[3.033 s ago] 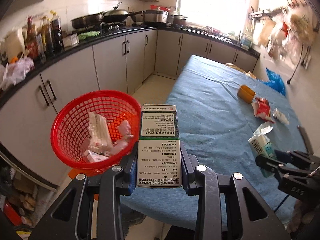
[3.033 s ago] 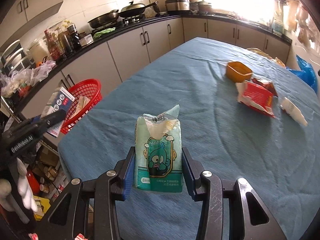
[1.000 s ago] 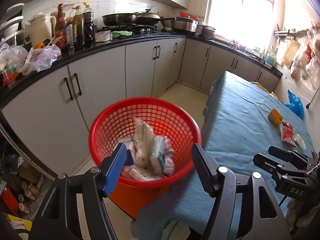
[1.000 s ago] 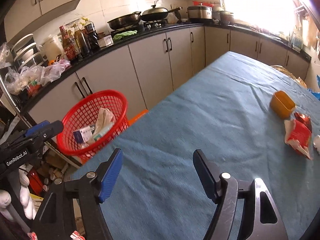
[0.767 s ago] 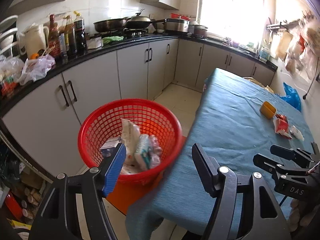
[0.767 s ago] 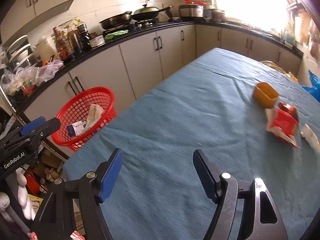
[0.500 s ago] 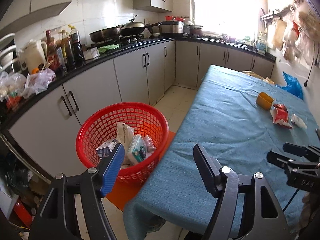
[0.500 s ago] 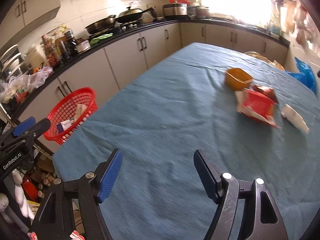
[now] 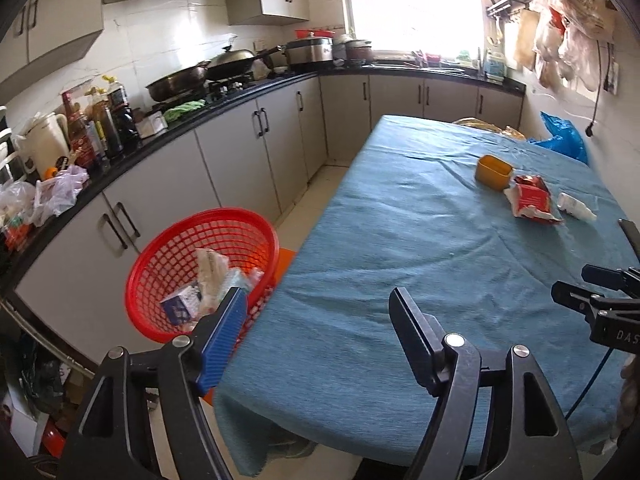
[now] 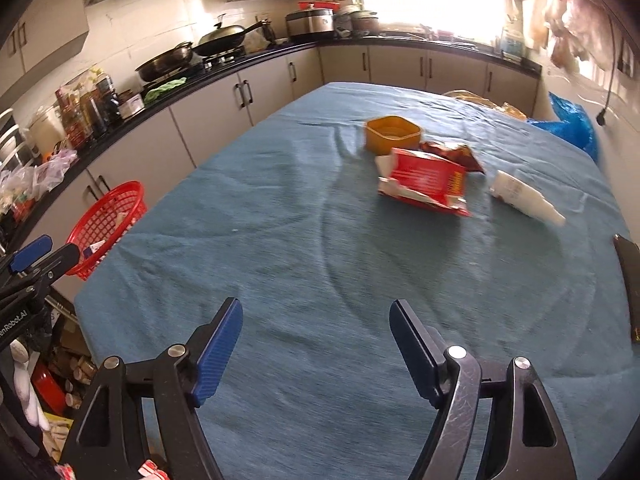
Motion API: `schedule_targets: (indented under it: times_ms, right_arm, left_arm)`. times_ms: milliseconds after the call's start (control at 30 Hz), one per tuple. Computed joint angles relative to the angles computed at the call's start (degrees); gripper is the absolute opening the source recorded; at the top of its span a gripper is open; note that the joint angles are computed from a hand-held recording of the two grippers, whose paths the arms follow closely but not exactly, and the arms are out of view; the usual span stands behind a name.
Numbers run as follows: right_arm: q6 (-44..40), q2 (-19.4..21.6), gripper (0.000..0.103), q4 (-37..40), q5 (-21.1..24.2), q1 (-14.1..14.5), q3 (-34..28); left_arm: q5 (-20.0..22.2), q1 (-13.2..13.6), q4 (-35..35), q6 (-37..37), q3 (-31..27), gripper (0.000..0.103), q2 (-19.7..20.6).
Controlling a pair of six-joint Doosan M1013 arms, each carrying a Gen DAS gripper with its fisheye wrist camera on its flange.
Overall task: Collect trash
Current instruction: 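Move both tools back over the table toward the red wrapper and spray bottle, then grasp the red snack wrapper with the left tool while the right tool grasps the white spray bottle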
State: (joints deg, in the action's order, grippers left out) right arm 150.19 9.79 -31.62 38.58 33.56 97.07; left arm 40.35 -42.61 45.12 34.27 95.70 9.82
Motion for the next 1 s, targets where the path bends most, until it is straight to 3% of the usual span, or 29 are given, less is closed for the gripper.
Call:
schedule_targets:
  times_ms: [333,500,667,800,1000]
  right_arm:
    - [4.51,-3.84,0.081,-1.01,2.13,-4.09,4.81]
    - [5.70,-5.01,0.081,-2.45,3.18,-7.34,5.60]
    - [4.96,-5.08,0.081,-2.56,-0.81,-11.92,5.19]
    - [-0.30,-3.03,0.081,-1.26,-2.23,-14.69,3.22]
    - [-11.24,0.52,0.081,4.66,-1.94,-17.09,0.77]
  left_arm:
    - [-4.91,0.93,-16.70,14.58,-3.50,0.073,2.58]
    - [-7.41,1.33,-31.10,29.02,-7.68,0.073,5.64]
    - [-8.36,0.78,-42.43,45.94,-13.05,0.073,9.53]
    - [-5.27,0.65,-49.74,57.30,-19.51,0.073,14.19]
    - [1.43,0.80,-55.39,65.09,-29.58,0.073,20.99]
